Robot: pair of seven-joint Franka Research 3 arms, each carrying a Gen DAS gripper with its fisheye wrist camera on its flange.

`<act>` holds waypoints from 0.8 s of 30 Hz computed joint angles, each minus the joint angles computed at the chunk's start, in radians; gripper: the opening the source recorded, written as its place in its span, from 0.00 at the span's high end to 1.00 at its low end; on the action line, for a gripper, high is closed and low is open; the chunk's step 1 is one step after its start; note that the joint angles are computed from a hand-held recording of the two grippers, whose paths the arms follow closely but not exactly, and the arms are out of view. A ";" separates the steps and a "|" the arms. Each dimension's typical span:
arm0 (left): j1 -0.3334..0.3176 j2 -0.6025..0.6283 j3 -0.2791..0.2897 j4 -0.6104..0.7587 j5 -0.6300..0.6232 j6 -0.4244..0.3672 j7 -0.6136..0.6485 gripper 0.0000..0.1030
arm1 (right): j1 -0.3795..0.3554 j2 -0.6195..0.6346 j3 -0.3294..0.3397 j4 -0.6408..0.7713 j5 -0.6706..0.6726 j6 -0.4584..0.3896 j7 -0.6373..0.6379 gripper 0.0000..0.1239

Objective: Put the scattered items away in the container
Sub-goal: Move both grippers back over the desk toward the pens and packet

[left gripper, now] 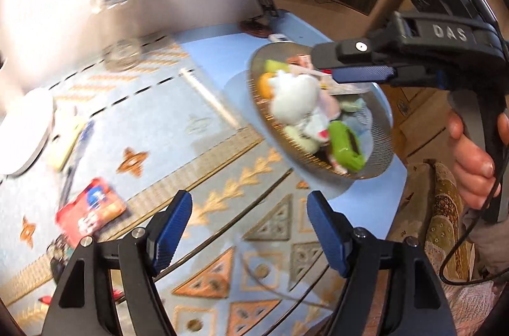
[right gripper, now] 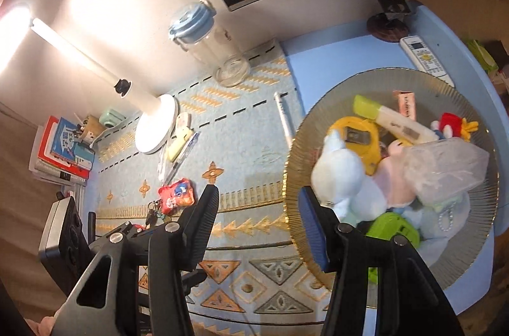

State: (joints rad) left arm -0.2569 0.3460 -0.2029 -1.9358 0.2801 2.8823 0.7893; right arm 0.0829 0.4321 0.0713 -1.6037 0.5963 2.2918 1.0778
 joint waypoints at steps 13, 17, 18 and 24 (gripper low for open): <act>0.120 -0.245 0.012 -0.393 -0.093 0.112 0.003 0.30 | 0.111 0.008 0.034 -0.053 -0.028 0.053 0.101 0.58; 0.151 -0.256 0.015 -0.422 -0.146 0.132 0.061 0.30 | 0.129 0.013 0.037 -0.054 -0.032 0.082 0.139 0.58; 0.165 -0.253 0.008 -0.421 -0.180 0.140 0.097 0.30 | 0.132 0.014 0.036 -0.052 -0.038 0.086 0.150 0.58; 0.237 -0.173 -0.005 -0.345 -0.300 0.173 0.232 0.30 | 0.149 0.022 0.029 -0.040 -0.071 0.116 0.210 0.57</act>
